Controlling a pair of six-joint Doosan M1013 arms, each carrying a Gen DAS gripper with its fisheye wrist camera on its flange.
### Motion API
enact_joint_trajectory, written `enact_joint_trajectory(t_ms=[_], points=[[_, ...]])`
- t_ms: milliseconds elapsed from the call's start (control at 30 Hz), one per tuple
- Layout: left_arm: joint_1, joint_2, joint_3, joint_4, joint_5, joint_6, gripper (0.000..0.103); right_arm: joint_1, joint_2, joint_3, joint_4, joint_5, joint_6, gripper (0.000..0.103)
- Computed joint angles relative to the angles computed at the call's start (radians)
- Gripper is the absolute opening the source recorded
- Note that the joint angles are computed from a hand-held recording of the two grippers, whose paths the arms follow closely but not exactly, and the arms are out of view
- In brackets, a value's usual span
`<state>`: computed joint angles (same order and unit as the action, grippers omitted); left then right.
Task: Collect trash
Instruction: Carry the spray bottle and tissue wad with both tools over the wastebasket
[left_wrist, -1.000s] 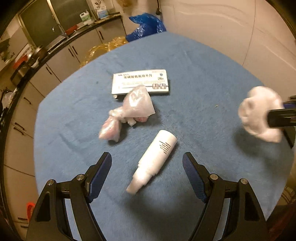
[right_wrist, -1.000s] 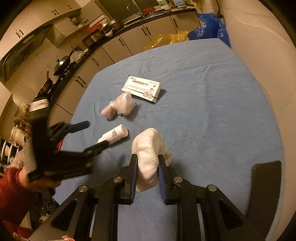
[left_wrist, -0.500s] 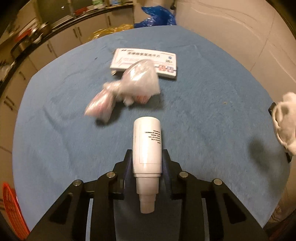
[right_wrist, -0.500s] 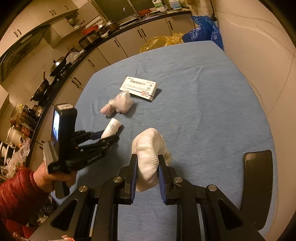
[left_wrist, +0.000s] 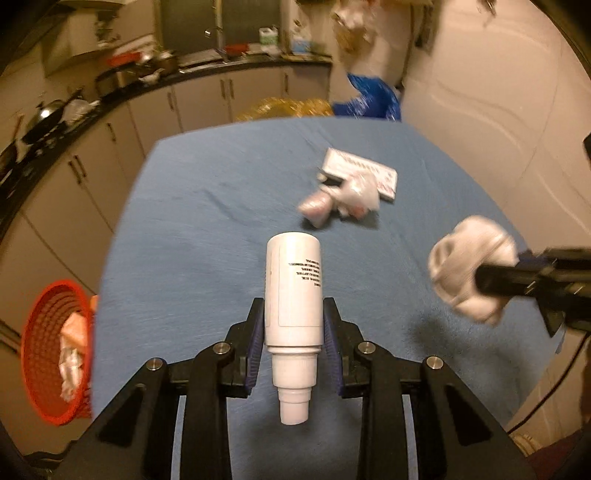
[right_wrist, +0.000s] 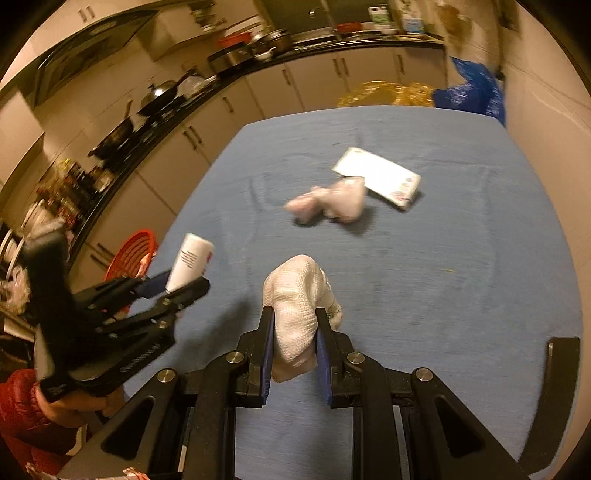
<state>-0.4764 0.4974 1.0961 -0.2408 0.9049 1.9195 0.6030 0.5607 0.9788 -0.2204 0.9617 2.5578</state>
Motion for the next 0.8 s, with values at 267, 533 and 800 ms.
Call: enact_joint_trajectory(t_ms=[267,533,800], points=[[0.043,-0.039,0.023,0.015,-0.054,-0.044,0.029,0.024,0.074,-0.133,0.018,0.046,-0.069,0.022],[0.071,-0.051,0.038,0.006,-0.061,-0.051,0.029,0.035,0.114,-0.207,0.025,0.081,-0.094,0.022],[0.084,-0.059,0.053,-0.012,-0.075,-0.072,0.029,0.033,0.131,-0.23,0.052,0.107,-0.112,0.022]])
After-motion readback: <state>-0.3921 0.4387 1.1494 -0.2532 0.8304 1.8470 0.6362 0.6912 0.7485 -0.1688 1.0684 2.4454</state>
